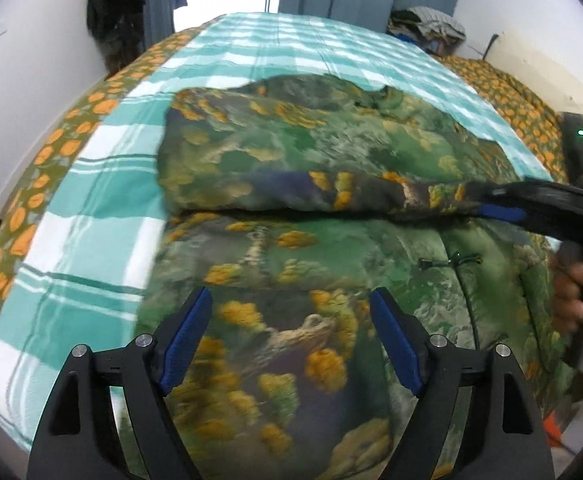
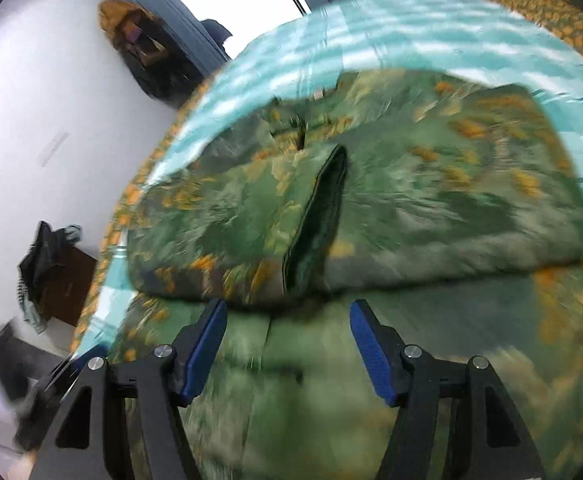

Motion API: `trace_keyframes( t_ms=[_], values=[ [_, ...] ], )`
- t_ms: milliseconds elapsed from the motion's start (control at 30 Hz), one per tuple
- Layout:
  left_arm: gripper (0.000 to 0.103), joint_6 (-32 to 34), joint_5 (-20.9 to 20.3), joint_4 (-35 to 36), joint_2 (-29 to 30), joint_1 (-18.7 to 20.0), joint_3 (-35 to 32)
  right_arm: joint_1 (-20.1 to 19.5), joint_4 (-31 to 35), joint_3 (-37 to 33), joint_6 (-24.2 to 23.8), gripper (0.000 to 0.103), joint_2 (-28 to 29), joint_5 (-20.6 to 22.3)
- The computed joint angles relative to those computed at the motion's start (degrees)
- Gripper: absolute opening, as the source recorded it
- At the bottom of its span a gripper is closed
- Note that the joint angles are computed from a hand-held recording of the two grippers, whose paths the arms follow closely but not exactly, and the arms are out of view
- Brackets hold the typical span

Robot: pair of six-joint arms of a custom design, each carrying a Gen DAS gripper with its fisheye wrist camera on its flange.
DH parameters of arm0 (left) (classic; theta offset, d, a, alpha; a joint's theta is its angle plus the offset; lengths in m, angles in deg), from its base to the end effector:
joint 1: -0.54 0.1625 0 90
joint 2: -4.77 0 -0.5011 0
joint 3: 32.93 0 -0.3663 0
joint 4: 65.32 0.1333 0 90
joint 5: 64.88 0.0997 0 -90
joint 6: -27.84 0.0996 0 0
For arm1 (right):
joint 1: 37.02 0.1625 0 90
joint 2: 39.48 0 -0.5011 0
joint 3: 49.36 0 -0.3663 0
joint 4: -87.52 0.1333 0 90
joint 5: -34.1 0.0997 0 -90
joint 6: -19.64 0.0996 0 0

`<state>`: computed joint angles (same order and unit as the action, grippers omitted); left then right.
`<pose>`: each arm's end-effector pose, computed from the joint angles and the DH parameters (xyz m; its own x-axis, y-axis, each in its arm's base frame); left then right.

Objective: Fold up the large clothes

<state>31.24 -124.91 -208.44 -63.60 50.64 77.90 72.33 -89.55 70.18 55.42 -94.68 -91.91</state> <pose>-0.2245 -0.5539 0.3147 -0.6852 0.5286 -0.5010 0.6722 0.7238 -0.1555 0.2586 -0.5109 0.2080 -0.8589 0.4652 0.2140 0.2423 0.7374 -0.6305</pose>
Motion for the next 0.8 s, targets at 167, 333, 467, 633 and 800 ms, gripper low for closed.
trace_keyframes(
  t_ms=[167,333,467,633,800],
  values=[
    [0.086,-0.3,-0.5,1.6,-0.2,1.1,-2.5,0.8,6.0,-6.2,-2.9,0.017,2.6,-4.5],
    [0.087,-0.6,-2.9,5.0,2.3,1.8,-7.5,1.3,11.0,-9.0,-4.4,0.023,1.6,-10.8],
    [0.088,-0.9,-5.0,9.2,6.0,1.9,-14.9,0.5,19.9,-9.1,-1.1,0.044,1.1,-14.2],
    [0.091,1.7,-5.0,10.4,14.0,3.1,-23.5,1.6,2.9,-8.2,-14.4,0.044,2.3,-12.5],
    [0.058,-3.5,-3.9,10.8,21.5,7.6,-27.4,-1.5,10.3,-13.3,-18.5,0.044,6.0,-7.1]
  ],
)
